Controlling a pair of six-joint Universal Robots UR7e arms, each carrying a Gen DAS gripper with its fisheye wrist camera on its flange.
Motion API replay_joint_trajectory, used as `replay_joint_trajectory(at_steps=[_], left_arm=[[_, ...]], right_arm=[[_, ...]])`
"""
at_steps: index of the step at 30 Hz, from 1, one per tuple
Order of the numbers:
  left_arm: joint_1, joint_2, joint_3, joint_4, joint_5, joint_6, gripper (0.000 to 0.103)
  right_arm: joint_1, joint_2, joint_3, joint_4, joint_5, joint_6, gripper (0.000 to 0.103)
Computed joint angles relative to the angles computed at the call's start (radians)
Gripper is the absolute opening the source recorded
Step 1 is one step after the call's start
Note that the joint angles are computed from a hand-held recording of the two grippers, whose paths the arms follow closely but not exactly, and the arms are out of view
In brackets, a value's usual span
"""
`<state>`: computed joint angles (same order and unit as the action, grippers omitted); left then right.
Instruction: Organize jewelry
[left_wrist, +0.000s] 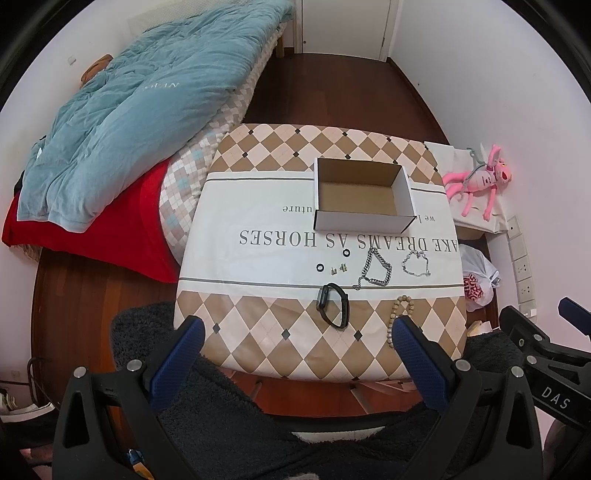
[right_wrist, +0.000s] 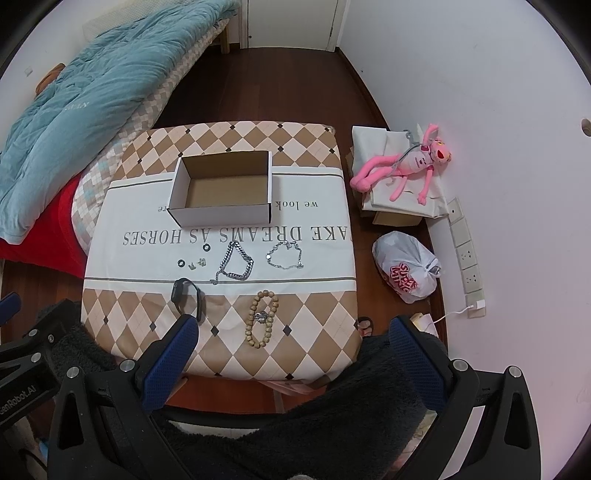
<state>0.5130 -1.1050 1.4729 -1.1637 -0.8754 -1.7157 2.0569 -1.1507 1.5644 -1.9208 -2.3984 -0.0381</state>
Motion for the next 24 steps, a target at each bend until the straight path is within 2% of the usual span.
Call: replay_joint_trajectory(at_steps=[7,15,19,21,24], left_arm=[[0.003,0.004,0.002,0.012,0.009,0.007,0.103],[0.084,0.054,0.016,0.094,0.039,-0.017,0.103],[0.142,0.052,0.089,0.019,0.026,0.025,0.103],[0.170,0.054,0.123,-0.045,0.016,0.066,0.103],[0.221,0.063,0.172,-0.161,-0.030,0.136,0.103]], right_arm=[[0.012,0.011,-0.036,0.036,0.011,0.025,0.103],[-0.049,0.050,0.007,-0.058,0.006,0.012,0.103],[-0.104,0.092,0.037,-0.088,-0.012,0.001,0.103],[-0.139,0.112,0.057,-0.095,-0.007,0.006,0.098],[-0.186,0.131,0.083,-0.086,0.008,0.031,0.083]])
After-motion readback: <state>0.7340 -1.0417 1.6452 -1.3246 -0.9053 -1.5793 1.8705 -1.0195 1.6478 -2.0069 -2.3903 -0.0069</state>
